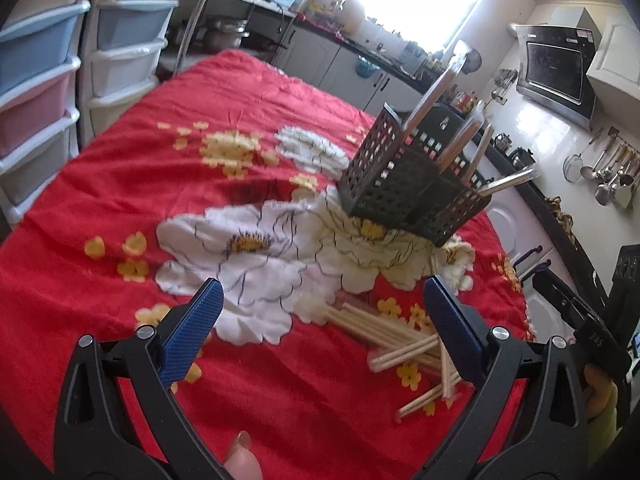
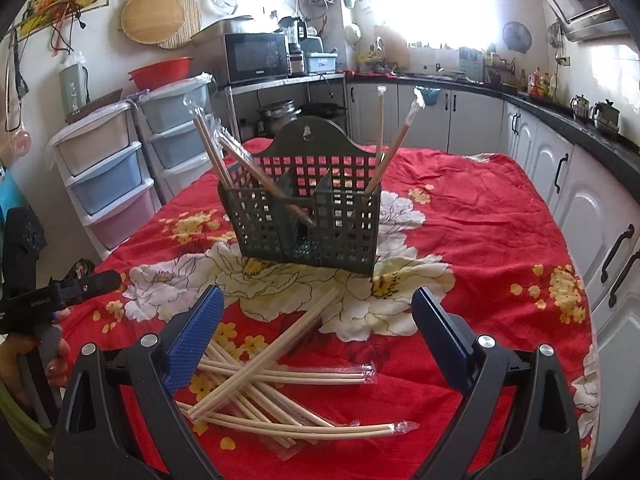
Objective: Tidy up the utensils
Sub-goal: 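Move both open tools down to the loose chopstick pile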
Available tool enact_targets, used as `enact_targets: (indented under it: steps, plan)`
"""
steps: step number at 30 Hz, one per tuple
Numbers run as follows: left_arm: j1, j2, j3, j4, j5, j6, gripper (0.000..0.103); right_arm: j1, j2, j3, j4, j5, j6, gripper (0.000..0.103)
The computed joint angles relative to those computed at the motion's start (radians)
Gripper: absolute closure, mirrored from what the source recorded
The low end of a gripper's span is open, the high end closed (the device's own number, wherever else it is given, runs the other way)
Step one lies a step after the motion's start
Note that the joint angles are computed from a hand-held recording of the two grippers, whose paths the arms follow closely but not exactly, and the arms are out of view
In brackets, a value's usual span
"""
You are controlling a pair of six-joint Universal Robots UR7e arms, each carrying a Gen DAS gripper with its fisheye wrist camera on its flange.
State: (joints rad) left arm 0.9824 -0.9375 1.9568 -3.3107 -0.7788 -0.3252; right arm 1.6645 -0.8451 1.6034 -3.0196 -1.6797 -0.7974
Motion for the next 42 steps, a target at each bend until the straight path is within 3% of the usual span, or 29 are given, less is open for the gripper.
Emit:
enact_targets:
  steps: [7,11,19,27,35,42]
  plan:
    - [0.04,0.009,-0.004,0.09,-0.115,-0.091,0.043,-0.003,0.034,-0.033,0.03,-0.034,0.011,0.011]
    - [0.059,0.024,-0.018,0.11,-0.18,-0.115,0.056,-0.006,0.057,-0.057,0.049,-0.052,0.015,0.017]
    - [0.094,0.042,-0.047,0.095,-0.244,-0.152,0.064,-0.005,0.113,-0.126,0.124,-0.094,0.041,0.023]
    - [0.134,0.056,-0.067,0.055,-0.3,-0.194,0.084,-0.002,0.17,-0.22,0.256,-0.118,0.116,0.031]
    - [0.151,0.051,-0.056,0.018,-0.335,-0.219,0.088,0.005,0.219,-0.3,0.369,-0.144,0.179,0.037]
    - [0.157,0.045,-0.044,-0.005,-0.36,-0.217,0.092,0.0,0.253,-0.379,0.465,-0.158,0.287,0.051]
